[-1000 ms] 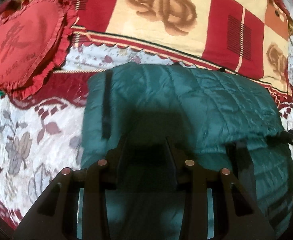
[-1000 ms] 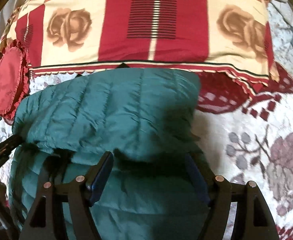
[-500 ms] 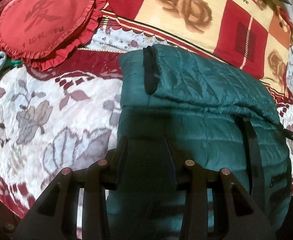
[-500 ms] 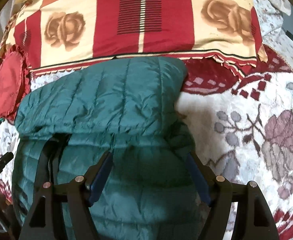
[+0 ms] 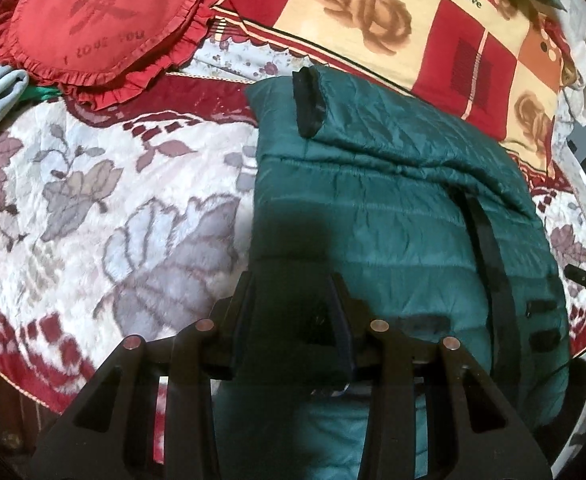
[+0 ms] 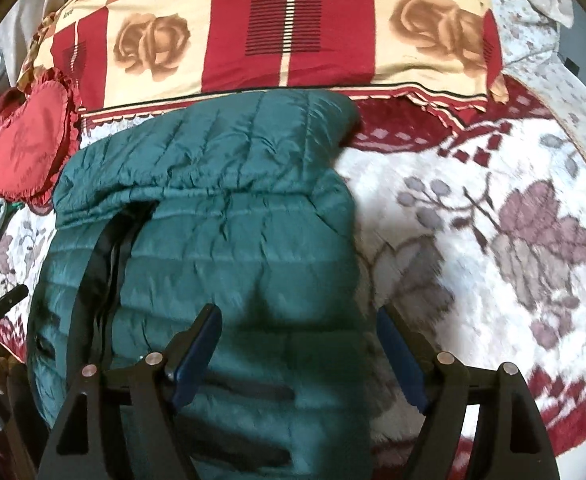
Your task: Fold large clothes
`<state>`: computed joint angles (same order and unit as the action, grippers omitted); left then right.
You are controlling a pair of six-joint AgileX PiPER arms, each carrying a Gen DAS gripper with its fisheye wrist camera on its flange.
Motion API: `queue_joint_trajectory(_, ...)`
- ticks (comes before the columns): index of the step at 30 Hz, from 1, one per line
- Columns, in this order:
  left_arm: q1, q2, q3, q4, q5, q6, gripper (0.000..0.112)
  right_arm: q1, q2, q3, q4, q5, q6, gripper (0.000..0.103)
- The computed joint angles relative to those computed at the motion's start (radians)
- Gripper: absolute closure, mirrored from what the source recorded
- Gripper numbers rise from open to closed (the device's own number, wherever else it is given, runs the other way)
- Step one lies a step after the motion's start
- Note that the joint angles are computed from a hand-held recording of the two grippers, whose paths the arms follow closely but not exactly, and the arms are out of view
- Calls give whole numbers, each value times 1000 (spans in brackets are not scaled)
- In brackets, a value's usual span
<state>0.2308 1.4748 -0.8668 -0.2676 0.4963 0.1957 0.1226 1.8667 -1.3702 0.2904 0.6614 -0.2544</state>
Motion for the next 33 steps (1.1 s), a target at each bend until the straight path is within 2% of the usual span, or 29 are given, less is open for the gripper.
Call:
queue_joint_trajectory(6,37,-44,51,-22,13,45,76,-29,-28,69,16,-24,-22,25)
queue_joint_trajectory(10,69,-51,68,-73,17,86,76,-21,-18,55,13,-45,-9,25)
queue_joint_trajectory(12,77,-51,74,-87,16,91,76,4,5,26,-37,-81,36,25)
queue_joint_trajectory(17,92,-66,80,-107,26,109,76,38,103,-113,-77,-60,99,25)
queue_joint_trajectory(20,98,-65,79,-100,28,103,76,83,188,-225,-230,-67,218,25)
queue_joint_trajectory(25,118,-60,89,-113,35,105,76,101,340,-434,-282,-16,278,26)
queue_joint_trajectory(26,121,-59,92,-110,36,105,76,105,351,-443,-323,-33,316,29)
queue_joint_trajectory(27,122,-59,94,-105,36,101,76,101,359,-451,-341,-44,331,49)
queue_joint_trajectory(28,125,-59,96,-98,35,100,76,91,368,-465,-319,-40,318,56)
queue_joint_trajectory(29,129,-59,98,-96,35,99,76,79,372,-469,-291,-41,310,58)
queue_joint_trajectory(31,143,-59,100,-106,37,112,76,69,378,-472,-342,-35,386,68)
queue_joint_trajectory(33,154,-55,98,-118,39,122,76,45,381,-468,-320,-36,401,71)
